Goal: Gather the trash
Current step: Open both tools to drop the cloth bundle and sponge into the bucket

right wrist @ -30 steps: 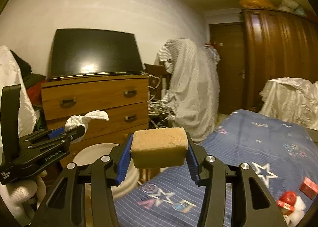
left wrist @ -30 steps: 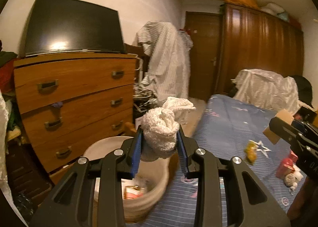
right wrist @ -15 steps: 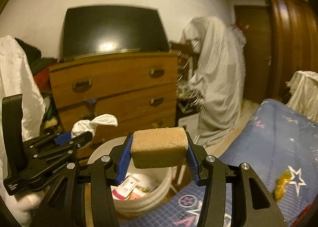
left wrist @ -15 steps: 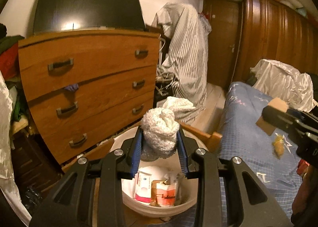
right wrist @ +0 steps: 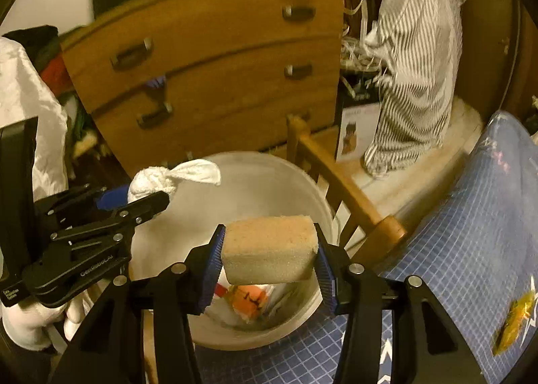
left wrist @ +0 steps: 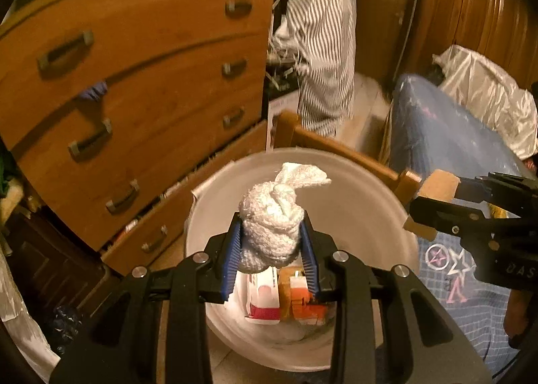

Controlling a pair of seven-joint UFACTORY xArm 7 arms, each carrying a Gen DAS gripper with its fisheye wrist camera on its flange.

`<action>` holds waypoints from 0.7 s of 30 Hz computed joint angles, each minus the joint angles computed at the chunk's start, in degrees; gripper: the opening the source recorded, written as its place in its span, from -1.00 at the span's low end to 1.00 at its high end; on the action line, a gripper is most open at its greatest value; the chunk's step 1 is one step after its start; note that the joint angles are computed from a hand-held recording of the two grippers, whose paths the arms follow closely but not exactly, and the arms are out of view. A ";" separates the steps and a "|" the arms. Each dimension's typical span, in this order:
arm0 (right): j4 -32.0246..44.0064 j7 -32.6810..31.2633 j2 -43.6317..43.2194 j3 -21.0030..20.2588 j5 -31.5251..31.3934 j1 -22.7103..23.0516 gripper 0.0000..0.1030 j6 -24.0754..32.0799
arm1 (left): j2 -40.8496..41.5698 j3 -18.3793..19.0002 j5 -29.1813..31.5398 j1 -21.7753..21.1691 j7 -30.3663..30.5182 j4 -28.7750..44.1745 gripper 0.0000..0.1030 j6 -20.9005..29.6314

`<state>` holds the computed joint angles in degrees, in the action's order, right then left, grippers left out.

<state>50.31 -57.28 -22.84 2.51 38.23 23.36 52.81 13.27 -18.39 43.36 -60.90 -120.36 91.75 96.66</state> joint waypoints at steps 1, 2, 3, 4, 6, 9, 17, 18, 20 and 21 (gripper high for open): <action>0.17 0.10 0.58 0.05 -0.34 -0.08 -0.03 0.29 | -0.73 0.12 -0.97 0.70 0.10 -1.47 -0.38 -1.46; 0.27 0.13 1.09 0.17 -0.63 -0.15 -0.03 0.39 | -1.42 0.13 -1.84 1.41 0.11 -2.88 -0.38 -2.81; 0.13 0.11 1.53 0.40 -0.96 -0.19 -0.03 0.41 | -2.09 0.07 -2.90 2.24 0.16 -4.38 -0.38 -4.46; -0.10 -0.09 1.70 0.46 -1.10 -0.25 -0.03 0.40 | -2.39 -0.07 -3.40 2.80 0.23 -5.15 -0.38 -5.21; -0.42 -0.61 1.91 0.41 -1.17 -0.31 -0.03 0.62 | -2.63 -0.34 -4.36 3.73 0.43 -6.19 -0.38 -6.43; -0.84 -0.90 1.81 0.60 -1.08 -0.34 -0.03 0.56 | -2.73 -0.60 -5.13 4.56 0.75 -7.04 -0.38 -7.54; -0.55 -1.58 2.22 0.55 -0.69 -0.51 -0.03 0.84 | -2.65 -0.76 -5.21 5.02 1.03 -7.25 -0.38 -7.79; -0.62 -1.70 2.21 0.54 -0.58 -0.52 -0.03 0.90 | -2.67 -0.77 -5.22 5.03 0.98 -7.29 -0.38 -7.83; -0.61 -1.84 2.23 0.52 -0.48 -0.60 -0.03 1.00 | -2.62 -0.80 -5.22 5.03 0.93 -7.22 -0.38 -7.75; -0.65 -1.94 2.22 0.49 -0.34 -0.61 -0.03 1.06 | -2.53 -0.78 -5.22 5.05 0.92 -7.13 -0.38 -7.74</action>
